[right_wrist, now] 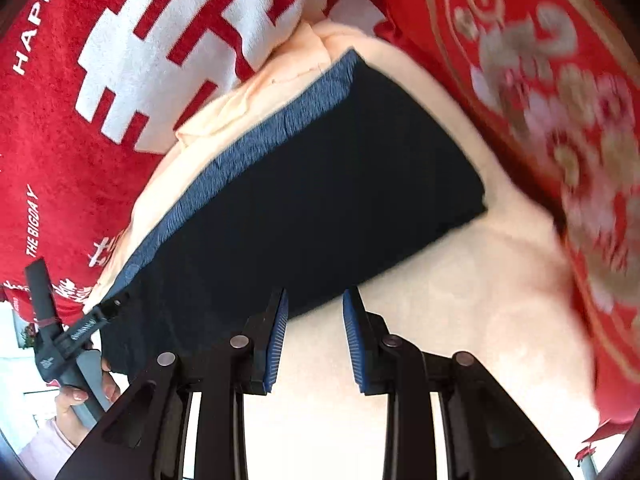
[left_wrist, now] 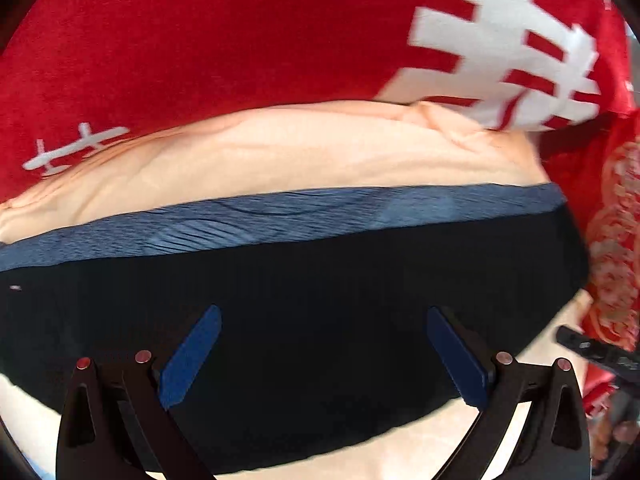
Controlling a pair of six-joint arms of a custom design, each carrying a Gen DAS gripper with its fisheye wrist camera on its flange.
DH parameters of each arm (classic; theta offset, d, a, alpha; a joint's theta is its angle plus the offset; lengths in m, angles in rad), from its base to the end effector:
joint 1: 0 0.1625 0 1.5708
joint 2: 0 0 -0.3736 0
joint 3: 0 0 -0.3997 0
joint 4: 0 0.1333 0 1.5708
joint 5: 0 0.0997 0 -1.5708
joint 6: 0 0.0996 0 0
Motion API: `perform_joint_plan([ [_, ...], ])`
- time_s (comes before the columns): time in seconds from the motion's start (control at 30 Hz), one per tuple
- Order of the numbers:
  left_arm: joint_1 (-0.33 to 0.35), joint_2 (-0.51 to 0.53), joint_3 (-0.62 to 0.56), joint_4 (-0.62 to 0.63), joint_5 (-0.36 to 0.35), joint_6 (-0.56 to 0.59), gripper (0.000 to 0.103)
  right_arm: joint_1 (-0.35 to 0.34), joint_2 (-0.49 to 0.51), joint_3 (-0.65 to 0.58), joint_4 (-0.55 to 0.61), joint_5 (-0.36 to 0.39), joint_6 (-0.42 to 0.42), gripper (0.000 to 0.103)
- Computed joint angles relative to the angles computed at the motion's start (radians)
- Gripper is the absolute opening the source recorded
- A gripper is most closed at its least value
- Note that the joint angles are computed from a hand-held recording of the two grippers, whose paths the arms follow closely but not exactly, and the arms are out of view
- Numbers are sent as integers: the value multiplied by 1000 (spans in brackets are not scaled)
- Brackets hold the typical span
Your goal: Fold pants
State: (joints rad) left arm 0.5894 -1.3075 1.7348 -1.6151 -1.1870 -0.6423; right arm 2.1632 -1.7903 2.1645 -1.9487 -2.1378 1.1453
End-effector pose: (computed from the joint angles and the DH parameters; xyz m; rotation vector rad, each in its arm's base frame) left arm -0.3366 -0.4303 0.2347 0.5362 2.5506 -0.0197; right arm 0.2844 -0.2796 0.2974 -0.7422 -2.6106 0.6070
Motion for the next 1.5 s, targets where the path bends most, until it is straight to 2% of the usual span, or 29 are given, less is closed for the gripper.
perform_joint_plan([
  [0.1,-7,-20,31,-64,-55,-7,103,11,-8,32,-34,18,30,34],
  [0.17,-5,-27,36,-64,-77,-5,103,26,-24,60,-59,28,59,59],
  [0.23,-6,-13,36,-40,-51,-23,103,26,-24,86,-113,45,56,65],
  [0.3,5,19,27,-30,-44,-37,103,29,-29,105,-127,61,67,65],
  [0.47,-10,-5,60,-18,10,-64,103,33,-39,134,-183,48,86,65],
  [0.63,-15,10,83,-43,38,-42,103,32,-73,160,-255,-38,115,65],
  [0.8,0,9,93,-23,26,-75,103,3,-109,202,-346,-72,111,65],
  [1.1,-15,22,83,31,64,-78,103,8,-133,297,-553,-141,118,65],
  [1.2,-12,66,92,-13,91,-73,103,-6,-121,342,-717,-171,98,64],
  [1.33,-10,87,80,-12,97,-69,103,-42,-68,371,-916,-157,20,62],
  [1.37,-9,94,62,3,92,-73,100,-54,-60,372,-946,-142,-1,57],
  [1.4,-15,97,49,8,96,-71,91,-69,-61,371,-947,-119,-12,51],
  [1.43,-23,100,36,10,106,-61,88,-88,-70,365,-916,-90,-13,28],
  [1.47,-32,102,28,6,117,-49,87,-95,-74,361,-903,-79,-10,15],
  [1.5,-48,103,24,-23,137,-22,87,-95,-77,363,-921,-67,-17,15],
])
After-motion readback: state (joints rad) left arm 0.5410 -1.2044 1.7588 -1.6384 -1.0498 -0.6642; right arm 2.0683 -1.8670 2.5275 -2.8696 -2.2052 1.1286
